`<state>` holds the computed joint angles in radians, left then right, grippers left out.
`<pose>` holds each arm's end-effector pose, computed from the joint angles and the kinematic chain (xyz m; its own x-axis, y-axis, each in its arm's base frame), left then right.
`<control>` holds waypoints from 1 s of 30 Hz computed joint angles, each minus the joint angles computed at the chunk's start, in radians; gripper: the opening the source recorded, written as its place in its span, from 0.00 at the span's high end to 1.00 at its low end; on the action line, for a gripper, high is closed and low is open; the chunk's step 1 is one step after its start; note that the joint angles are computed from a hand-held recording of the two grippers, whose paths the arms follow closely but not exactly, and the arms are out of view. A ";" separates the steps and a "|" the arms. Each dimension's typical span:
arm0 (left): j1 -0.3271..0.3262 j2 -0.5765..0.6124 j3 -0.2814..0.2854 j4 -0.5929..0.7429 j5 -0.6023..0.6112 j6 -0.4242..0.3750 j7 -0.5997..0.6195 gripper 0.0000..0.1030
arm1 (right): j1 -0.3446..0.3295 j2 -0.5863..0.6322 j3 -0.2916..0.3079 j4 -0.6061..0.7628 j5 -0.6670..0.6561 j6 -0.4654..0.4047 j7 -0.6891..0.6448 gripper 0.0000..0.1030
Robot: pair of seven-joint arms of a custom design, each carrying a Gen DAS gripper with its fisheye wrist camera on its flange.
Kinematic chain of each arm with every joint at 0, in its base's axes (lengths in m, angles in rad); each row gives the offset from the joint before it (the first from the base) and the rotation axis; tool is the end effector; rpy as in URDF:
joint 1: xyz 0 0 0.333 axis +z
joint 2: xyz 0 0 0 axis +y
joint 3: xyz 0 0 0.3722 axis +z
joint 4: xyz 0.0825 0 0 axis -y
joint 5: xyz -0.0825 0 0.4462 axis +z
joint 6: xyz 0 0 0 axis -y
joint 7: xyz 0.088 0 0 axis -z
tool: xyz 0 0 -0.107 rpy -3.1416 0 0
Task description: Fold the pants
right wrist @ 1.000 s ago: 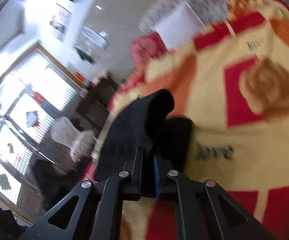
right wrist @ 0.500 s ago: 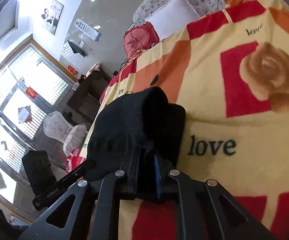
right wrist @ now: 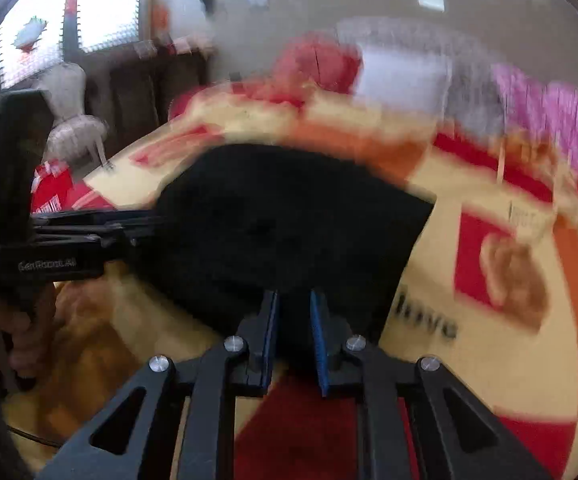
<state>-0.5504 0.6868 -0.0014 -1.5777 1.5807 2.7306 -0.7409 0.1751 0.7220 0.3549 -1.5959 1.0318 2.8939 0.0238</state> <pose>0.6596 -0.4504 0.2612 0.1992 -0.9242 0.3259 -0.5493 -0.3807 -0.7439 0.7429 0.3149 0.2676 0.8235 -0.5673 0.0002 -0.3760 -0.5461 -0.7486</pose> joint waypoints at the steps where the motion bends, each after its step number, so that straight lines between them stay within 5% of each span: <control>1: -0.011 -0.009 0.015 0.006 0.047 -0.002 -0.022 0.47 | 0.005 -0.001 -0.018 0.009 -0.012 -0.035 0.046 0.86; 5: 0.029 0.021 0.007 0.094 0.016 -0.002 0.096 0.47 | -0.004 -0.001 -0.015 0.014 -0.007 -0.054 0.050 0.85; 9: 0.177 0.162 -0.101 0.224 -0.326 0.116 0.462 0.46 | -0.005 0.002 -0.010 0.015 0.008 -0.052 0.039 0.85; 13: 0.162 0.182 -0.048 0.238 -0.360 0.196 0.458 0.45 | -0.006 0.013 -0.011 0.028 0.012 -0.058 0.040 0.85; 18: 0.055 0.172 0.078 0.227 -0.347 0.186 0.402 0.45 | -0.003 0.007 -0.040 0.052 -0.010 -0.140 0.138 0.82; 21: 0.032 0.172 0.111 0.225 -0.377 0.192 0.413 0.45 | -0.053 0.005 0.024 0.082 0.123 -0.095 0.065 0.82; 23: 0.019 0.173 0.126 0.225 -0.390 0.188 0.418 0.45 | -0.024 0.031 0.013 0.144 0.142 -0.038 0.071 0.79; 25: 0.009 0.173 0.137 0.225 -0.397 0.184 0.421 0.45 | 0.042 0.084 -0.062 0.234 0.052 -0.071 0.196 0.79; 27: 0.002 0.173 0.142 0.225 -0.403 0.173 0.426 0.45 | 0.140 0.180 -0.198 0.368 -0.164 -0.168 0.471 0.79; 30: -0.005 0.170 0.149 0.222 -0.404 0.167 0.426 0.45 | 0.118 0.271 -0.172 0.475 -0.186 -0.224 0.539 0.80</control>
<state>-0.5554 0.8569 0.1477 -1.3557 1.1771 2.8980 -0.3152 0.2936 0.9927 0.1824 -1.1205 0.8461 2.6703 0.5630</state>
